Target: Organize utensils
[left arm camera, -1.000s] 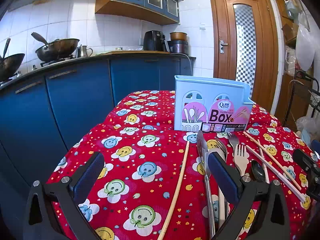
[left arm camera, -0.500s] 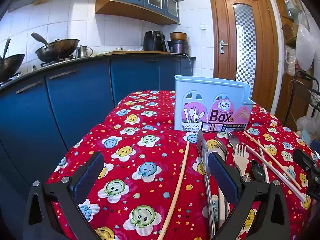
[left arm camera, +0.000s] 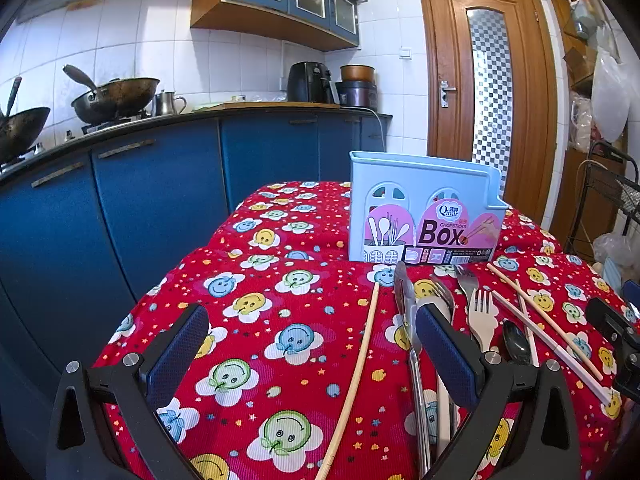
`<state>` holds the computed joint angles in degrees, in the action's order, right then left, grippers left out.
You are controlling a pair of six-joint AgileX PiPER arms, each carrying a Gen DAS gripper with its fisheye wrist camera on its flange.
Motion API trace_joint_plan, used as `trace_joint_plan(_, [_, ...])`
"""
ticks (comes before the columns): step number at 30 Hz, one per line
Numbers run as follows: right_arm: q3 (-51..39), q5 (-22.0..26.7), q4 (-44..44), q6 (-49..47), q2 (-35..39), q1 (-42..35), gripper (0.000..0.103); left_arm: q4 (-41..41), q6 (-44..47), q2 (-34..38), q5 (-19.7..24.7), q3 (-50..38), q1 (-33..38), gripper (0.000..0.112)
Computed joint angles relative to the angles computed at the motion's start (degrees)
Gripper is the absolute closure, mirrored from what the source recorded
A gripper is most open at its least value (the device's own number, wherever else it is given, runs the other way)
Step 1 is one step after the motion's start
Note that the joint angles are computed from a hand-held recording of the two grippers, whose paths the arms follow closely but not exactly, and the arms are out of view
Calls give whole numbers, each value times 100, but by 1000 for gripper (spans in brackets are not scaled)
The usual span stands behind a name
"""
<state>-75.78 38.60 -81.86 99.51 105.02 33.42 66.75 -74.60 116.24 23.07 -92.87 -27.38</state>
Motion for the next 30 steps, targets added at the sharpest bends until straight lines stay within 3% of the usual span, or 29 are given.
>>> trace_joint_plan(7, [-38, -60, 123, -120, 24, 16, 0, -196, 207, 20, 79, -73, -4, 10])
trace_joint_plan(11, [-184, -178, 473, -569, 57, -39, 0, -434, 650, 68, 434, -260, -87, 10])
trace_joint_plan(16, [-495, -440, 1619, -1852, -19, -198, 0, -846, 1196, -121, 539, -294, -32, 10])
trace_joint_plan(20, [-891, -520, 3033, -3355, -50, -387, 0, -1998, 2594, -252, 621, -512, 118, 9])
trace_joint_plan(23, [-1261, -372, 4100, -4405, -15, -546, 0, -2760, 3496, -206, 979, -880, 204, 10])
trace_joint_plan(28, [-2026, 123, 6145, -6301, 234, -888, 18, -4264, 5039, 42, 1464, -1606, 455, 23])
trace_joint_plan(30, [-2396, 494, 6611, -6748, 438, -985, 26, -5296, 6011, 338, 1974, -2247, 636, 32])
